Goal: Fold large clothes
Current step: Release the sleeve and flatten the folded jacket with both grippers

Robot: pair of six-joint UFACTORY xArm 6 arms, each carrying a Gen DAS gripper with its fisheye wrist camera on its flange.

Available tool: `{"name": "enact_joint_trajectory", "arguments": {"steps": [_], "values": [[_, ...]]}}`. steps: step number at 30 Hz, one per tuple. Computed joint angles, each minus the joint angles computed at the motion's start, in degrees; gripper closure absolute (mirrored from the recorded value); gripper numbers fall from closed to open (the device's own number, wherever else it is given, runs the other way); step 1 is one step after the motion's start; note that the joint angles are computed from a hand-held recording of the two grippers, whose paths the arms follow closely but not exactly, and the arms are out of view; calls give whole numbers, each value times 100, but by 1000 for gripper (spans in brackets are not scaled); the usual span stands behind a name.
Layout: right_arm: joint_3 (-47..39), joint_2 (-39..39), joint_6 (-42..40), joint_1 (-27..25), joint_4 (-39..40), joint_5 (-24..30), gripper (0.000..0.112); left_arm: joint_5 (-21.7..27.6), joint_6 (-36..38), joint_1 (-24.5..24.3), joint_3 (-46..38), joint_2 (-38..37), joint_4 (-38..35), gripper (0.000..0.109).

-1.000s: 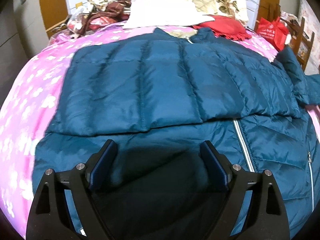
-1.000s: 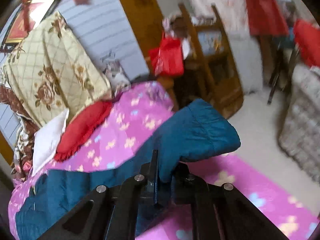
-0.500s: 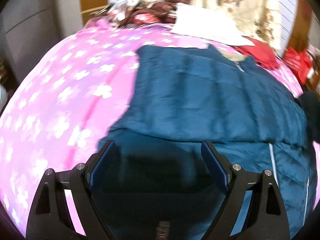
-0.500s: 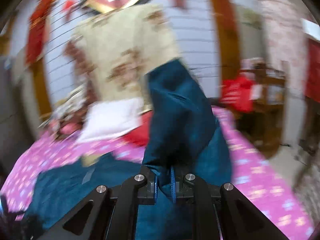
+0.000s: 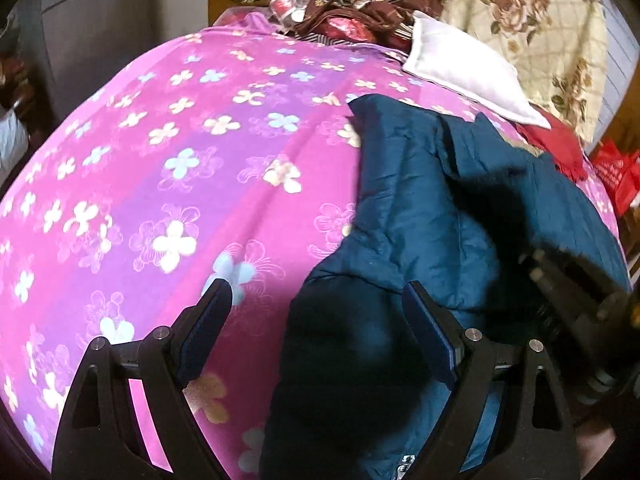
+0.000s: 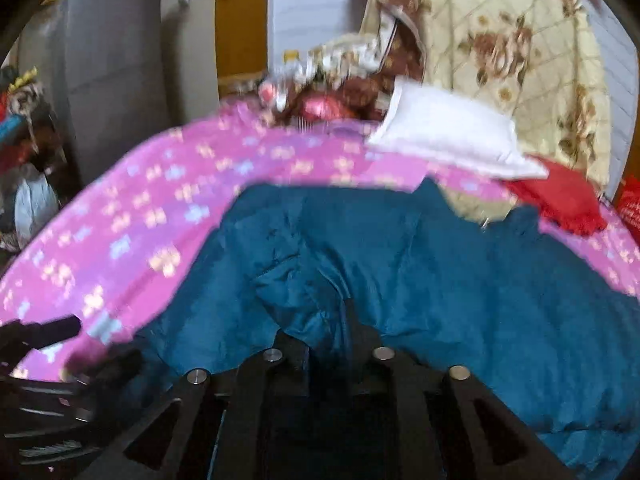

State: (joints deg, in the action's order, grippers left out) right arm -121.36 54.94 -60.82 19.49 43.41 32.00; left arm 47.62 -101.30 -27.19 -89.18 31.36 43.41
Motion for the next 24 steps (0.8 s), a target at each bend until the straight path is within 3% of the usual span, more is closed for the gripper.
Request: {"name": "enact_joint_trajectory", "arguments": {"steps": [2, 4, 7, 9, 12, 14, 19, 21, 24], "values": [[76, -45, -356, -46, 244, 170, 67, 63, -33, -15, -56, 19, 27, 22], [522, -350, -849, -74, 583, 54, 26, 162, -75, -51, -123, 42, 65, 22], [1353, -1000, -1537, -164, 937, -149, 26, 214, -179, -84, -182, 67, 105, 22], [1969, -1442, -2129, -290, 1241, -630, 26, 262, -297, -121, -208, 58, 217, 22], [2239, -1587, -2175, -612, 1039, -1153, 25, 437, -348, -193, -377, 113, 382, 22], [2229, -1522, -1777, -890, 609, -1209, 25, 172, -381, -177, -450, 156, 584, 22], [1925, -1057, -864, -1589, 99, -595, 24, -469, 186, -11, -1183, 684, 1005, 22], [1608, -857, -389, -1848, 132, 101, 21, -777, 296, 119, -1488, 959, 1083, 22], [1526, -818, -326, -1900, 97, 317, 14, -1544, 752, 356, -1938, 1483, 411, 22]]}}
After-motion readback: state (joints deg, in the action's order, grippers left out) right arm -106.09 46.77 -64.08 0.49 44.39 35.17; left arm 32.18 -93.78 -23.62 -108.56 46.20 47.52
